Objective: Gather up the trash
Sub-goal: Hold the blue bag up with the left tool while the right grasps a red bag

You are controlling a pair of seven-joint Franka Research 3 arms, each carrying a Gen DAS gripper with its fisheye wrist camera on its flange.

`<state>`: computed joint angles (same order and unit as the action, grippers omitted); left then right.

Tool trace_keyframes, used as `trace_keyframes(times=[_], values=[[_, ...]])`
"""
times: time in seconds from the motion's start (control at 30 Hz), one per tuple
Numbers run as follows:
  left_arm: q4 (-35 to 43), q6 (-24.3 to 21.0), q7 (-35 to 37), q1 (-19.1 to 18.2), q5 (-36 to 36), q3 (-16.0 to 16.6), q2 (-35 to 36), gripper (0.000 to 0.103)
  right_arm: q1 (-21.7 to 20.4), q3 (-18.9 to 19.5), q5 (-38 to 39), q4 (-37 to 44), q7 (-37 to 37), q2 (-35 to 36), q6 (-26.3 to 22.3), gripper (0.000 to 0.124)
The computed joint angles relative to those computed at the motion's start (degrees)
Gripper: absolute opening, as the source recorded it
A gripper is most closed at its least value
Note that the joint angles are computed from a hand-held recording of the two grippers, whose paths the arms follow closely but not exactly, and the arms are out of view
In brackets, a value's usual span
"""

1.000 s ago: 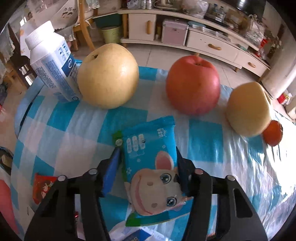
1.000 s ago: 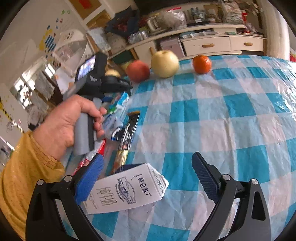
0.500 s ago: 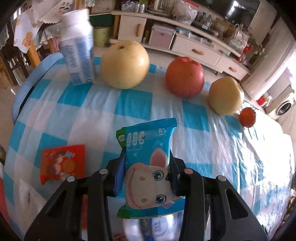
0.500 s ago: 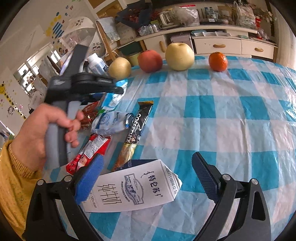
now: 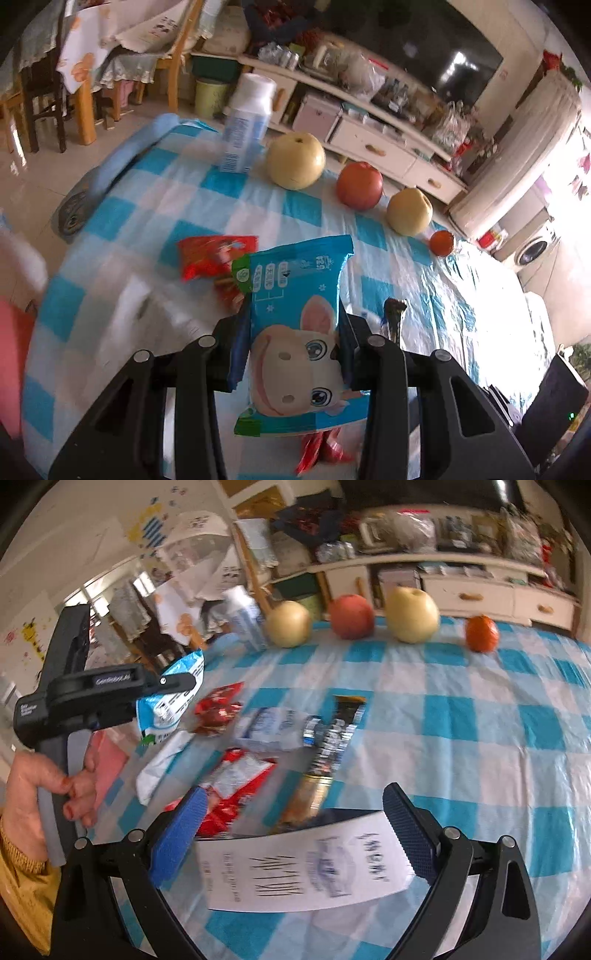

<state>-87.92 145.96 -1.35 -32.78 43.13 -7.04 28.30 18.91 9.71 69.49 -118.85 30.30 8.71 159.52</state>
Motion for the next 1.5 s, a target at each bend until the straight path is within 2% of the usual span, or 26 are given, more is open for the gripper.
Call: trace_keyframes(times=[0.1, 0.33, 0.5, 0.67, 0.77, 0.9, 0.93, 1.03, 1.17, 1.27, 1.3, 1.43, 1.5], values=[[-8.27, 2.87, -8.66, -1.12, 4.89, 1.51, -5.66, 0.041, 0.28, 0.43, 0.61, -0.07, -0.67, -0.49, -2.67, 0.095], [-22.54, 4.61, -23.68, 1.2, 14.91, -0.09, -15.9, 0.041, 2.95, 1.59, 0.49, -1.22, -2.69, -1.37, -0.12, 0.095], [-27.95, 6.4, -29.79, 4.75, 19.67, -2.25, -19.46, 0.041, 5.05, 2.46, 0.92, -2.09, -4.81, -1.68, 2.03, 0.095], [-30.35, 7.67, -31.32, 7.88, 21.76, -4.61, -20.77, 0.041, 6.6, 3.31, 2.93, -1.44, -5.39, -0.99, 3.88, 0.095], [-32.12, 9.19, -33.78, 9.18, 23.79, -4.89, -21.73, 0.041, 7.06, 3.32, 3.14, -0.73, -3.61, -0.43, 4.44, 0.095], [-34.27, 12.16, -38.44, 10.89, 27.38, -4.96, -22.55, 0.041, 7.82, 2.45, -4.83, 0.78, 5.73, 1.63, 8.07, 0.095], [-34.37, 12.17, -38.11, 11.17, 27.31, -5.14, -22.55, 0.041, 7.75, 1.86, -7.63, 1.73, 10.05, 2.6, 8.31, 0.095], [-34.14, 12.19, -37.11, 11.59, 27.5, -5.54, -22.54, 0.041, 7.01, 1.6, -13.52, 4.05, 16.39, 4.73, 8.85, 0.095], [-34.16, 13.81, -38.4, 12.09, 29.27, -5.47, -22.42, 0.041, 9.7, -2.11, -28.61, 7.1, 28.17, 7.91, 10.9, 0.095], [-34.09, 14.07, -38.21, 12.2, 29.35, -5.52, -22.27, 0.041, 11.42, -4.99, -37.08, 10.71, 36.32, 10.7, 9.1, 0.095], [-34.06, 13.98, -38.18, 12.19, 29.32, -5.55, -22.26, 0.041, 11.26, -4.9, -38.47, 11.87, 37.74, 11.51, 8.41, 0.095], [-33.95, 14.16, -36.87, 12.29, 28.75, -5.57, -22.11, 0.041, 6.79, 1.12, -37.72, 17.14, 36.95, 15.02, 5.98, 0.095], [-33.92, 14.13, -35.88, 12.3, 28.1, -5.57, -22.02, 0.041, 6.96, 1.68, -39.32, 19.53, 38.26, 16.74, 5.03, 0.085]])
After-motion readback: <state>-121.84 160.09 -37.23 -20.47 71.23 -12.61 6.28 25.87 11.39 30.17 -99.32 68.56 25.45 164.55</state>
